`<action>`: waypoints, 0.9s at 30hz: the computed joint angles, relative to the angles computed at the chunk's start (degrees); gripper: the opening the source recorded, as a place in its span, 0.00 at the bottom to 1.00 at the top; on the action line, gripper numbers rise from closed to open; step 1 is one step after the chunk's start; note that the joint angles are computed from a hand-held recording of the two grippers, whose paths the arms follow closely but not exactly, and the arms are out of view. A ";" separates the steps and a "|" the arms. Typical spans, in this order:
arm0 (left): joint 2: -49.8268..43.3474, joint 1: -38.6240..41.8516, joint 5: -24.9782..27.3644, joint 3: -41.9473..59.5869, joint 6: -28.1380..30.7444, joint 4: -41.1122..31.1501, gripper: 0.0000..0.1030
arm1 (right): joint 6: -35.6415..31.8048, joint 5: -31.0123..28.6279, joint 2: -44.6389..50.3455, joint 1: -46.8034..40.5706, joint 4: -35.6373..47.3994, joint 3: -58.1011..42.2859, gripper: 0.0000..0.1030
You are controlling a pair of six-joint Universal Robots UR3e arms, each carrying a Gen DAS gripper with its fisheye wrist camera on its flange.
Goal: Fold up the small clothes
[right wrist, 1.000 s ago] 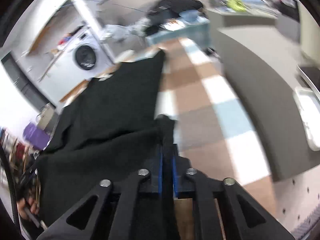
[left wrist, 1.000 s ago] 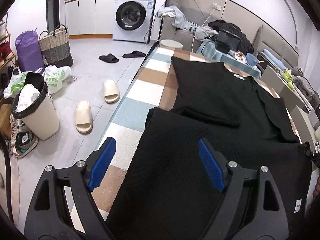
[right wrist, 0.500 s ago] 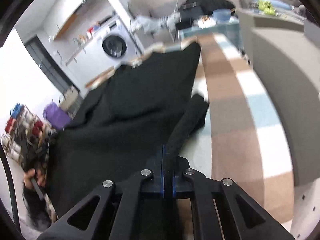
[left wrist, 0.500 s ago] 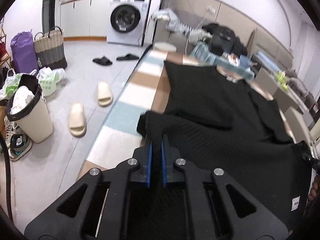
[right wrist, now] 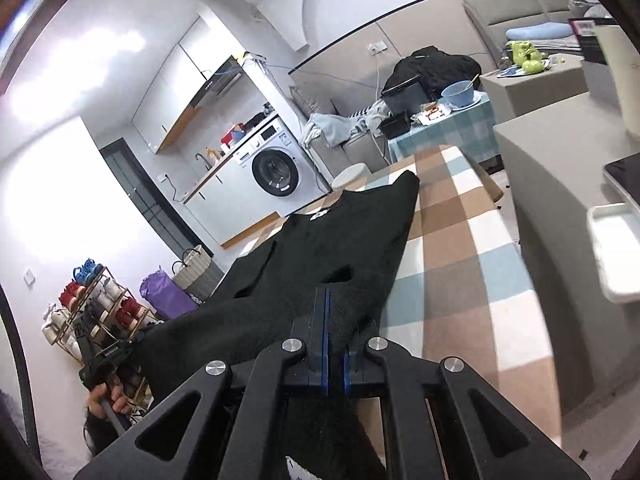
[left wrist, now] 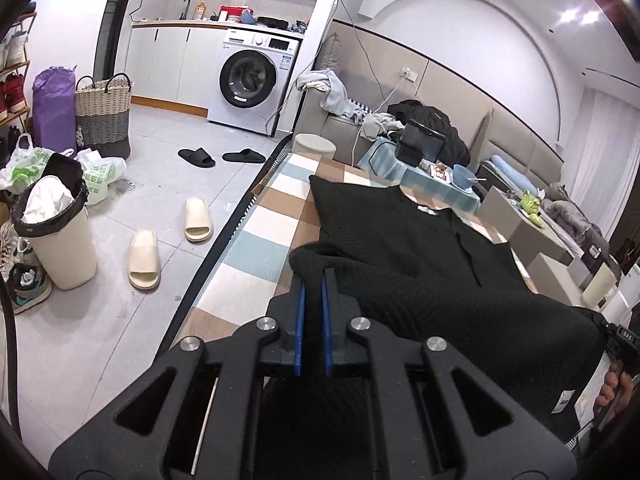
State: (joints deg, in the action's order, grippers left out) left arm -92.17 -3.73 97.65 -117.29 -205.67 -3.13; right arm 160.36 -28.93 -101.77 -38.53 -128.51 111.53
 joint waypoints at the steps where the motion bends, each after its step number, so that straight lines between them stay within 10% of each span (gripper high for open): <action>1: 0.57 -0.08 -0.13 0.00 0.24 -0.43 0.05 | -0.93 0.51 -1.30 -1.06 1.73 0.23 0.04; 6: -0.96 0.73 -1.24 3.53 1.58 -4.00 0.05 | 1.93 -0.51 -2.21 -1.52 1.52 -0.56 0.04; 13: -15.91 3.97 -3.85 20.46 3.48 -12.49 0.05 | 18.95 -18.65 16.65 13.42 -12.65 -17.53 0.04; 19: -29.51 5.63 -5.50 37.23 2.61 -21.52 0.08 | 24.71 -33.12 30.90 22.09 -8.29 -35.36 0.08; 21: -30.84 5.44 -4.62 38.77 2.38 -23.31 0.16 | 22.98 -39.30 33.16 24.10 -2.97 -39.46 0.19; 24: -30.32 4.90 -1.94 36.77 1.72 -22.63 0.61 | 21.88 -38.68 29.19 21.50 -3.24 -33.22 0.39; 27: -30.46 5.39 -3.47 35.12 1.80 -20.88 0.65 | 20.52 -37.25 26.69 19.47 -4.17 -28.68 0.52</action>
State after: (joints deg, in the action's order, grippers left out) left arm -122.64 1.66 94.18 -82.18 -203.87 -24.00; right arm 180.87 -66.19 -75.07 -19.06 -132.68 82.84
